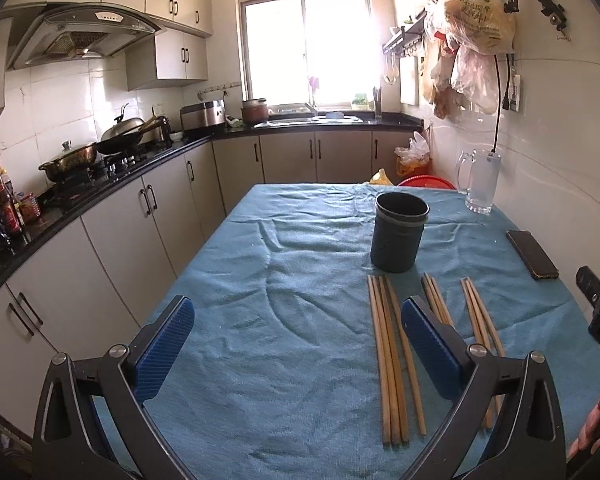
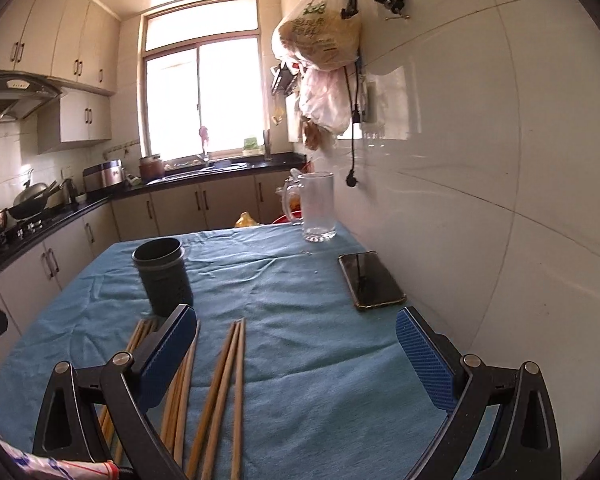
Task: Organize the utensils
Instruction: 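Move both tools toward the wooden chopsticks lying on the blue towel, then close the left tool on one wooden chopstick while the right tool grasps another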
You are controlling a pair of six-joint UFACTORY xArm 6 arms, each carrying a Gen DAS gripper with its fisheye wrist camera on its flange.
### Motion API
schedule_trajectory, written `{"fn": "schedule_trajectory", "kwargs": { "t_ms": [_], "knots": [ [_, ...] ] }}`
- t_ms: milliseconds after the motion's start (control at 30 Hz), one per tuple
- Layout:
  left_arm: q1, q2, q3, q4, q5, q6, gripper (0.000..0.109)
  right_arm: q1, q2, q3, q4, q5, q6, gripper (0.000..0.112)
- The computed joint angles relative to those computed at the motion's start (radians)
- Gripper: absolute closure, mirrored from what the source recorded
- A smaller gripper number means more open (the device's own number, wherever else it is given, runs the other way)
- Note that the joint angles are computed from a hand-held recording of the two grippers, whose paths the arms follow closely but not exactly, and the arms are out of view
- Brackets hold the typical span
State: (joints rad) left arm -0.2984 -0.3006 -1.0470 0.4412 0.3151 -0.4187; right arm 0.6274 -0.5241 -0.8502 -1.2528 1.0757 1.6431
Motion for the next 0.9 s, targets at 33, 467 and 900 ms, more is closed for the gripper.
{"fn": "schedule_trajectory", "kwargs": {
  "t_ms": [33,467,900],
  "knots": [
    [0.003,-0.002,0.006,-0.010,-0.015,0.009,0.006,-0.001,0.005,-0.003,0.003,-0.010,-0.010,0.011],
    [0.010,0.176,-0.168,-0.491,0.133,0.478,0.006,-0.271,0.066,0.041,0.423,-0.440,-0.338,0.011],
    [-0.021,0.510,-0.504,-0.742,0.458,0.698,0.073,-0.339,0.199,0.016,0.703,-0.555,-0.616,0.042]
  ]
}}
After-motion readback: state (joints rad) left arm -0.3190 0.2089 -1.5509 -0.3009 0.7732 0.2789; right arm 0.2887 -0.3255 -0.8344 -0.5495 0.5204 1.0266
